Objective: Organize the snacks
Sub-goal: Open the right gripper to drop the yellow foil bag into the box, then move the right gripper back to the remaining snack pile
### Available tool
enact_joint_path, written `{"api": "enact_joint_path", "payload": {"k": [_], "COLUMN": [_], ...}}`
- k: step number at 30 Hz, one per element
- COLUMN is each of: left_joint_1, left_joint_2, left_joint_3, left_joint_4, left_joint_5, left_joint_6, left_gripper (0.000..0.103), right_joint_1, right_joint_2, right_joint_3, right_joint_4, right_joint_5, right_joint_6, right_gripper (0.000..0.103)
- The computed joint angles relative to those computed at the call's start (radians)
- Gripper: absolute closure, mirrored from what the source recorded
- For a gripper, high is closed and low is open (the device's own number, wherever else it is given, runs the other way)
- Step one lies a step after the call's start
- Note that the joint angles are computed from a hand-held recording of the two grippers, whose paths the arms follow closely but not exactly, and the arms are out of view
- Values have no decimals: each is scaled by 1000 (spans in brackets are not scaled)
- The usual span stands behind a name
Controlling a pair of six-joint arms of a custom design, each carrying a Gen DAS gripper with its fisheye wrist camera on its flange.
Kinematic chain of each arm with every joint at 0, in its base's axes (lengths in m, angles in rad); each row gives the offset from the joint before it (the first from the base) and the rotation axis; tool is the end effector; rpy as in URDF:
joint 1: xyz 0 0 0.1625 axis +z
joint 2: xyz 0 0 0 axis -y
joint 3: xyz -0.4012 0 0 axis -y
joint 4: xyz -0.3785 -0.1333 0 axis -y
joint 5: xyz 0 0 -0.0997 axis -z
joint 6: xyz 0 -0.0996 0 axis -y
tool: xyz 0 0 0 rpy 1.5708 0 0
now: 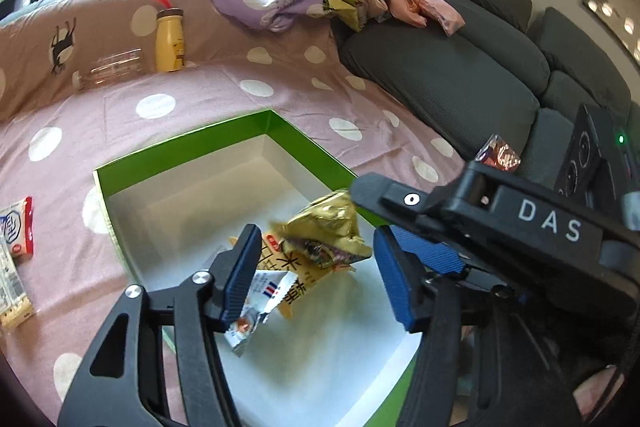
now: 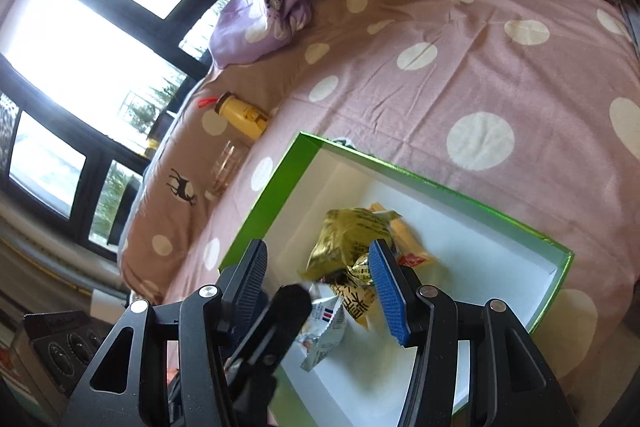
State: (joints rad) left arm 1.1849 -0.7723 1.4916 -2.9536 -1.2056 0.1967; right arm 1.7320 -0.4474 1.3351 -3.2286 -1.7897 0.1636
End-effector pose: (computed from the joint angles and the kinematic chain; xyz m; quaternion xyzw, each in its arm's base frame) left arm -0.1100 -0.7195 0.1812 0.2104 0.9076 -0.3351 0.1407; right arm 0.2290 -0.7124 0.0421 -0.0421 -0.9212 0.3848 0.0395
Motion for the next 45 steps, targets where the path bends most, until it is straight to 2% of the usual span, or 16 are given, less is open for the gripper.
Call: {"api": "enact_joint_path", "payload": {"k": [3,7,9,14,18,22,24,27,30,37,45], "left_joint_1": [7,24,26,42,49,93,112,129,147,159,164], "left_joint_2": [-38,-121,-167,-292,-366,-416,-426,-430,-439,-451,-453], "left_joint_3": [38,113,155,283,369,429,438,446,439,453,451], "left_joint_4": [-36,-66,-77,-176,-255,-318,-324,-342,-310,-333,-320], "left_joint_5": [15,32,81,165,283,282,292,292,286,258,278], "left_joint_6": [-33,-83,-127,-246,-304,-371,-408,-422,-450,-461,-465], "left_gripper": [29,21,15,14,14,14,14,14,14,14,14], "right_joint_1": [12,28,45,70,82,109,125,141,155,178,185], "right_joint_2": [10,26,40,70,97,138,160,187,215,254,263], "right_joint_3": [-14,-34,-49,-77,-106,-152,-172,-197,-227,-272,-282], "right_joint_4": [2,15,12,18,57,94,104,115,138,187,193], "right_joint_5": [-9,-3,-19,32,84,63,44,43,27,-26,-47], "right_joint_6": [-25,-47,-70,-132,-166,-199,-220,-253,-276,-309,-314], "right_gripper": [29,25,25,23,22,22,14,13,13,13,13]}}
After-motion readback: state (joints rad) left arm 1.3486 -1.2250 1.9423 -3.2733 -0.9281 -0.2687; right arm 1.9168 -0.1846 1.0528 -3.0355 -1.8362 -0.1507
